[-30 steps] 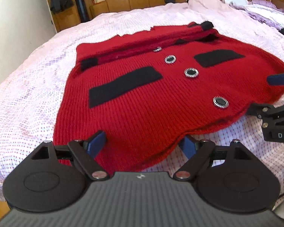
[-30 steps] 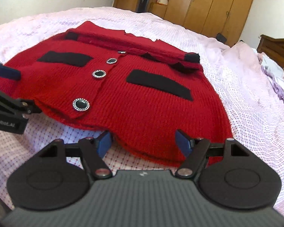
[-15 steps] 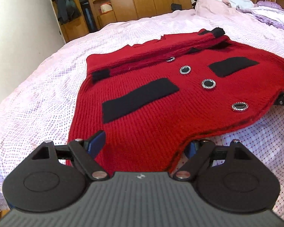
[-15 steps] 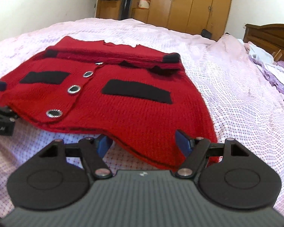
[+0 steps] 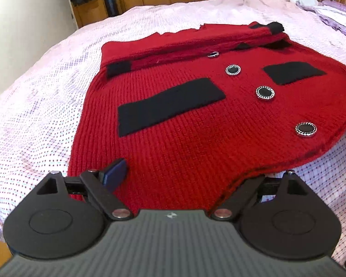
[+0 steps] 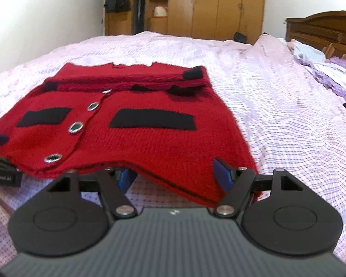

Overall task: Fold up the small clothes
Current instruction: 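Grasp the cardigan's side edge with both grippers, then lift the side edge with both grippers and fold it across the body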

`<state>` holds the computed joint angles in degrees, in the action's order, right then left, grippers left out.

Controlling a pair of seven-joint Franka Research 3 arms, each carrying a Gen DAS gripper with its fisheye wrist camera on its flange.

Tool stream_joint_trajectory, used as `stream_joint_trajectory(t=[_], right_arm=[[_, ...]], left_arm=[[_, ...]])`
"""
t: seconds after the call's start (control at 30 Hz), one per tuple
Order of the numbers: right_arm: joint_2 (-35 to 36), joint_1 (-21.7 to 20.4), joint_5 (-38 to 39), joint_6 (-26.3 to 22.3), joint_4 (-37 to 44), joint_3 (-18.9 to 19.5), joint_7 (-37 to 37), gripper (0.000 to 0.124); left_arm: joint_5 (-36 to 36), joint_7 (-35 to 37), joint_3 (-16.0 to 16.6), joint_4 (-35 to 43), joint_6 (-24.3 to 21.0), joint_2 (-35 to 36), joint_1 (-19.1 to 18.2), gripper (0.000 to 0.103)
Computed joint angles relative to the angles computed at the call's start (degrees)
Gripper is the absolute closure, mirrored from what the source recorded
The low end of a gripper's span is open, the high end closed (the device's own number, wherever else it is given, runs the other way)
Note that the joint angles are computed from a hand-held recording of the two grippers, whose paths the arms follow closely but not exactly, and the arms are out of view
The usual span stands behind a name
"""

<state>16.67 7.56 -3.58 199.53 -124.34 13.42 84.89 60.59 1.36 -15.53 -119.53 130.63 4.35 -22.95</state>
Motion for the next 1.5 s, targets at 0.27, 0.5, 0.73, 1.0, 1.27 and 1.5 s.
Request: stream_joint_trajectory(t=[0.27, 0.5, 0.73, 1.0, 1.27, 1.5], right_arm=[[-0.45, -4.75, -7.25, 2.83, -0.67, 2.13, 4.2, 0.064], [1.75, -10.21, -15.5, -1.37, 2.75, 7.02, 9.01, 0.084], [4.11, -16.68, -18.73, -0.7, 4.99, 14.31, 9.57, 0.111], [6.6, -18.79, -25.75, 2.19, 10.26, 15.98, 18.0, 0.114], [10.49, -18.88, -28.92, 0.49, 17.81, 17.62, 22.2, 0.114], [15.58, -19.4, -26.66, -3.38, 26.62, 21.83, 17.16, 0.115]], left_arm=[[3.2, -6.06, -0.63, -2.4, 0.08, -2.42, 0.02, 0.025], [5.5, -8.09, -0.48, -3.0, 2.28, -2.82, 0.98, 0.037], [9.45, -12.92, -0.22, -3.46, 6.84, -4.19, 2.32, 0.08], [14.49, -16.2, -0.13, -1.29, 6.85, -5.29, 3.76, 0.087], [15.91, -13.71, 1.21, 4.38, 8.32, -3.24, 5.8, 0.089], [16.49, -8.17, 2.88, 10.96, 8.19, -0.36, 6.44, 0.091]])
